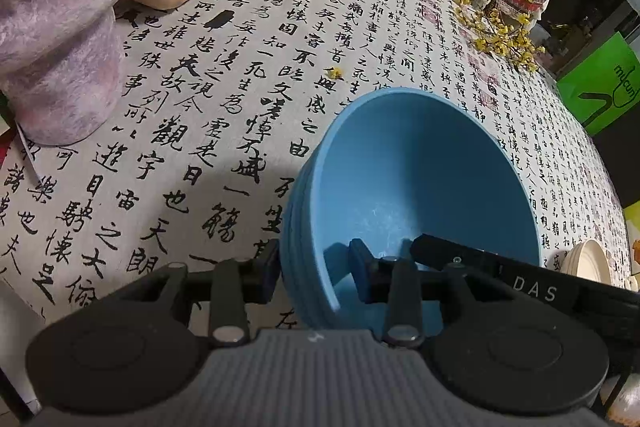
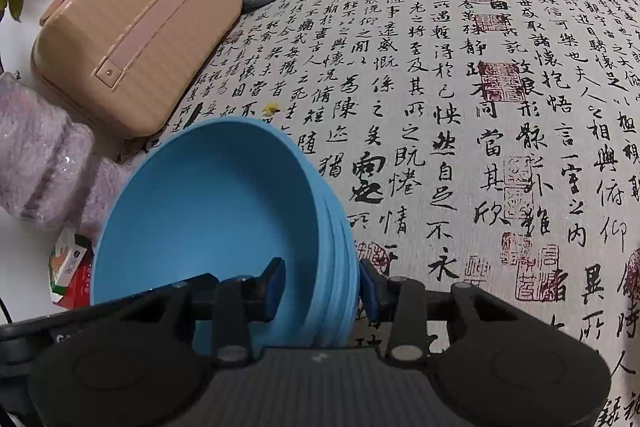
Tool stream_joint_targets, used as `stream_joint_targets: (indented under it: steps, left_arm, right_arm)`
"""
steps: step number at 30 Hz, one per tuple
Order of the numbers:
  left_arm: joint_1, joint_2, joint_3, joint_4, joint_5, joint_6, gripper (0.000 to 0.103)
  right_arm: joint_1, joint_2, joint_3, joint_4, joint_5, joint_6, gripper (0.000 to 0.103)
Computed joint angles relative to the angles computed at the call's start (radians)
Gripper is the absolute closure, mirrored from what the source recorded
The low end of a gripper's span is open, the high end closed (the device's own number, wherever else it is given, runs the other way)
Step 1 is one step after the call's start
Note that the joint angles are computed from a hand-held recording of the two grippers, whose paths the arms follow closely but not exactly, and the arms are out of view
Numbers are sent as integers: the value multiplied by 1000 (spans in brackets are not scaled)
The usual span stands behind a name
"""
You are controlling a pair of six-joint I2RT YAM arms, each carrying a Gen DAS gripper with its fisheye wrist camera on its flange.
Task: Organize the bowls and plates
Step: 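Carry the stacked blue bowls with both grippers toward the cream plate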
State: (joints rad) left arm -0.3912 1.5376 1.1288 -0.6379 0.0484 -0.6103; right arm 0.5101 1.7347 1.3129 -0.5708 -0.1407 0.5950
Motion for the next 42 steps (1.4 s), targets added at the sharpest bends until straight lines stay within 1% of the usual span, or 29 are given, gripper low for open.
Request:
stream_joint_targets:
  steps: [4,15,42]
  left_arm:
    - [6,-1,-1,-1,17,-7,66]
    - [-24,5,15,2,13,-29,66]
    - [-171,34,109,3,-70,-72,66]
  right_arm:
    - [-4,4,11,-12,-2,11,65]
    - [-32,-52,-34,-7,0,28,69]
    - [-124,-247,-159,-19,4,-22,69]
